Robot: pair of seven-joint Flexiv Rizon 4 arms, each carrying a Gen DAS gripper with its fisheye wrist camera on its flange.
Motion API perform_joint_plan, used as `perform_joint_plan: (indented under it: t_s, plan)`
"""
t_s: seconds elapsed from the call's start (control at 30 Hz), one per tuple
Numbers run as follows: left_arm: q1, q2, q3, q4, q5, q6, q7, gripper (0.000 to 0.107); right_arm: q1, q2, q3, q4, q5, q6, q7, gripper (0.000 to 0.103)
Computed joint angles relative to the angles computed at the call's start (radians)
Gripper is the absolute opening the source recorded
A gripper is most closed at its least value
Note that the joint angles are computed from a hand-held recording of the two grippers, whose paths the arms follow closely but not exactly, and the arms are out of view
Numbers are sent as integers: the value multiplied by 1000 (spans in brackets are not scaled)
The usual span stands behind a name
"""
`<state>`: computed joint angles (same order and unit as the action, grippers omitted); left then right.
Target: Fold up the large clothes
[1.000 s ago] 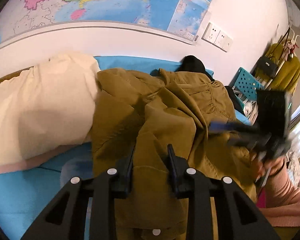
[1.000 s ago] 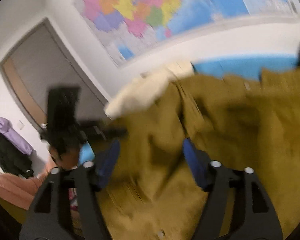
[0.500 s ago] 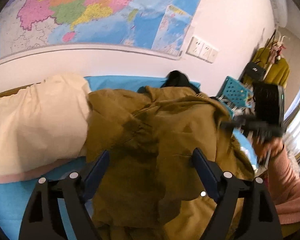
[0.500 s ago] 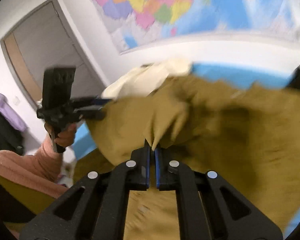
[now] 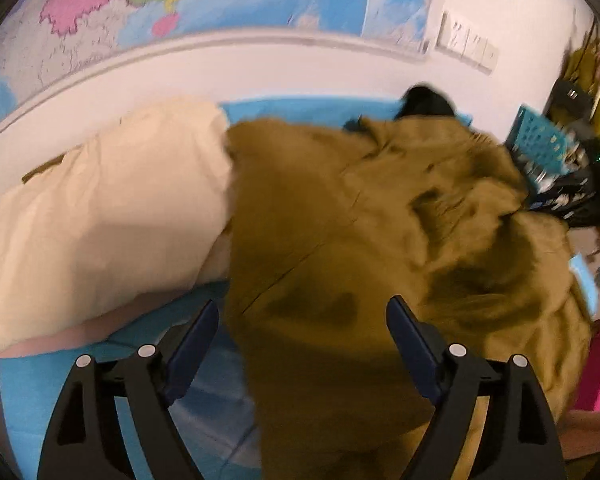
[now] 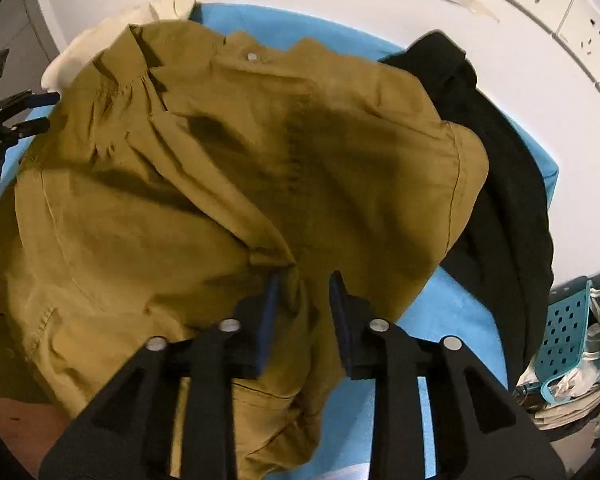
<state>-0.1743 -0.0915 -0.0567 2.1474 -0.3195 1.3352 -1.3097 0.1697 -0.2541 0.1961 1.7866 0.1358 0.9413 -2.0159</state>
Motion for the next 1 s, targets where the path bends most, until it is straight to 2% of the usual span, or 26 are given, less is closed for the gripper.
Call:
perform_joint_plan:
  t_s: [0.07,0.17,0.23,0.3,0.37,0.43,0.5,0.6,0.63,0.67,0.7,0.73,0.8,0.83,0.9,0.93,1.0]
  plan:
    - [3,-5,5,7,7,-6,0,83,-35,30,30,-6,108,55,-68,60]
    - [11,-5,-10,35,-62,26,38,82,-99,63,89,-93,410,32,-264,60]
    - [14,-4,-32,55,-154,51,98,82,-91,44,113,-161,548,-16,-374,60]
    - [9,-10,-34,56,-176,60,107,82,-40,3,109,-202,548,-30,-391,60]
    - [5,-13,-36,54,-186,60,112,82,29,-78,111,-261,496,-42,-383,58]
    - [2,-13,-35,55,-189,59,117,82,81,-187,109,-366,430,-106,-332,58]
    - [-1,-11,-33,59,-188,62,116,82,141,-289,101,-457,348,-119,-272,57]
    - [-1,-9,-42,70,-241,65,145,82,166,-391,121,-570,293,-167,-216,54]
    - [0,-9,-43,72,-253,68,153,82,171,-432,127,-625,273,-203,-206,51]
    - [2,-8,-52,81,-295,77,183,82,172,-457,134,-659,259,-229,-206,37]
    - [1,-8,-56,84,-322,79,203,82,179,-482,136,-699,242,-256,-200,19]
    - [1,-7,-59,88,-347,81,222,82,179,-495,143,-726,237,-272,-202,11]
    - [-1,-7,-64,93,-391,86,260,79,183,-482,154,-728,239,-210,-242,3]
    - [-3,-4,-68,97,-423,84,283,79,173,-469,176,-723,262,-150,-285,3]
    - [-8,-5,-79,96,-505,78,348,78,158,-466,202,-746,302,-100,-305,3]
    - [-14,-8,-74,94,-505,79,351,77,159,-472,211,-769,311,-96,-314,3]
    - [-19,-21,-54,82,-444,70,309,74,207,-488,171,-789,266,-78,-280,3]
